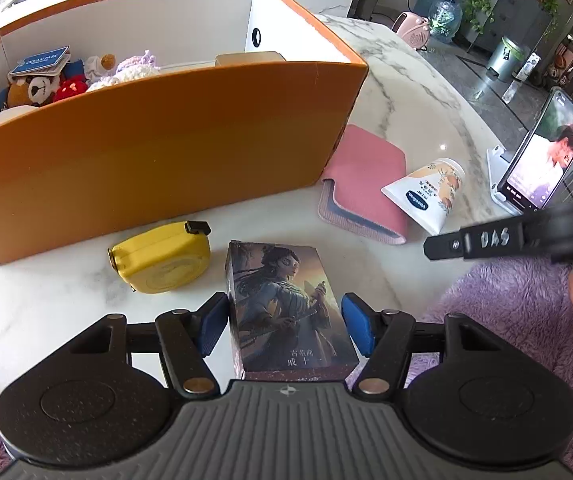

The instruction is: Organize objects

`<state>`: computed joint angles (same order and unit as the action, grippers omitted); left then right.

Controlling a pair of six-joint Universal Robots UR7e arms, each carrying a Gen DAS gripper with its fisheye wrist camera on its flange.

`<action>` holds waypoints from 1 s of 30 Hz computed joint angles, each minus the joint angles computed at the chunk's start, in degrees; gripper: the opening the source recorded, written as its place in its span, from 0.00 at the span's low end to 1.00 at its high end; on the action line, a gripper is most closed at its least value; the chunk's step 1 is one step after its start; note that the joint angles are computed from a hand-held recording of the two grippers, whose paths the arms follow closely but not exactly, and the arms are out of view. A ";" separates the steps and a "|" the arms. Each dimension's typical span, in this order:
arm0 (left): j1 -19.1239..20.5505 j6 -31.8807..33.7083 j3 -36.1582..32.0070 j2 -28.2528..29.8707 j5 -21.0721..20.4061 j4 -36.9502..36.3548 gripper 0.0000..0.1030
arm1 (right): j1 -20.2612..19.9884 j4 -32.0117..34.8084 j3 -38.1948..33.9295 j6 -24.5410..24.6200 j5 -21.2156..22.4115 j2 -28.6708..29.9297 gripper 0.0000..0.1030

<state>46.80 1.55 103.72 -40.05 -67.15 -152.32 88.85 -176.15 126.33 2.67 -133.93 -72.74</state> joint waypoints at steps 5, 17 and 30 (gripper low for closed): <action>-0.07 0.40 -0.47 0.09 -0.33 -0.38 0.70 | 0.91 -4.55 -1.98 -7.03 -3.29 1.71 0.51; -0.27 2.86 -2.27 0.77 -0.38 -0.02 0.69 | 1.64 4.89 -6.41 -41.78 -5.59 3.07 0.62; -0.12 3.06 -4.06 1.51 -0.89 2.10 0.69 | 0.40 16.56 -9.79 -71.87 -9.40 2.17 0.64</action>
<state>46.67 4.61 99.66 -38.54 -68.05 -150.22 89.26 -159.59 116.54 -69.20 -143.33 -70.58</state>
